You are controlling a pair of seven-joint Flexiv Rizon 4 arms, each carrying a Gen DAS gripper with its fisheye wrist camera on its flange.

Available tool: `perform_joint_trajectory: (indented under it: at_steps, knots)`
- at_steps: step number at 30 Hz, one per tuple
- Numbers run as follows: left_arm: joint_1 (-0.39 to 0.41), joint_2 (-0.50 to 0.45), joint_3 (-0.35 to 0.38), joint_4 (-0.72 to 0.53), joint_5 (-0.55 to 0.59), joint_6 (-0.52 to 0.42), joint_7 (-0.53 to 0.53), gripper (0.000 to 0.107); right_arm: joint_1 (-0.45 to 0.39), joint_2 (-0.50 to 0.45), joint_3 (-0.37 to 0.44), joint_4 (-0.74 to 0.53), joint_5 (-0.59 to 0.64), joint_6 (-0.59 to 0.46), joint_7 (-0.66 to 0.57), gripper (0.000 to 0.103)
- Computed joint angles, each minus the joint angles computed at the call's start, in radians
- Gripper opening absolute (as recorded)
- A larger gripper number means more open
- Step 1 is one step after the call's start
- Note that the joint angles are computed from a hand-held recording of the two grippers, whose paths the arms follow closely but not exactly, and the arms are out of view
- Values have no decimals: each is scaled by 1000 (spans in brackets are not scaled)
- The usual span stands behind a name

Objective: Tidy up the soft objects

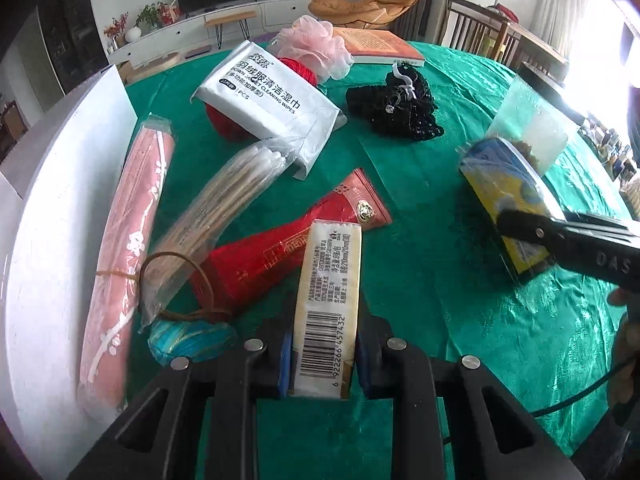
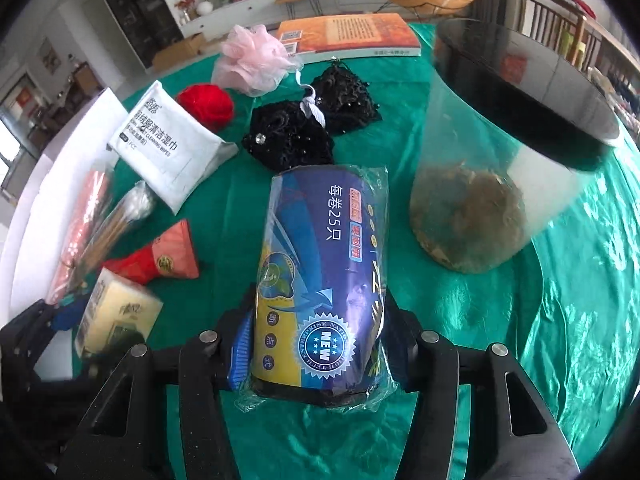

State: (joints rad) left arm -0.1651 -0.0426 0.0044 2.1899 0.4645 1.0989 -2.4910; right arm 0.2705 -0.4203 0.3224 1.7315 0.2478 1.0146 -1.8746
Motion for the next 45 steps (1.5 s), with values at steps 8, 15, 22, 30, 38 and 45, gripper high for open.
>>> perform_joint_trajectory:
  at_steps: [8,15,22,30,38,45]
  knots:
    - [92,255,-88,171,-87,123,4,24,-243,139,80,-10,471,-233,-239,56]
    - [70,736,30,262,23,-263,-29,24,-198,296,95,-41,667,-447,-340,56]
    - [286,1193,-17,378,0,-682,89,54,-8,322,140,-80,767,-606,-353,59]
    - [276,1190,-76,423,26,-551,-33,100,121,337,65,7,717,-421,-451,74]
    - [350,634,-389,367,-208,2,66,100,208,255,-76,331,180,362,-182,78]
    - [358,233,-479,172,92,10,-162,100,228,176,-233,464,-136,523,128,78]
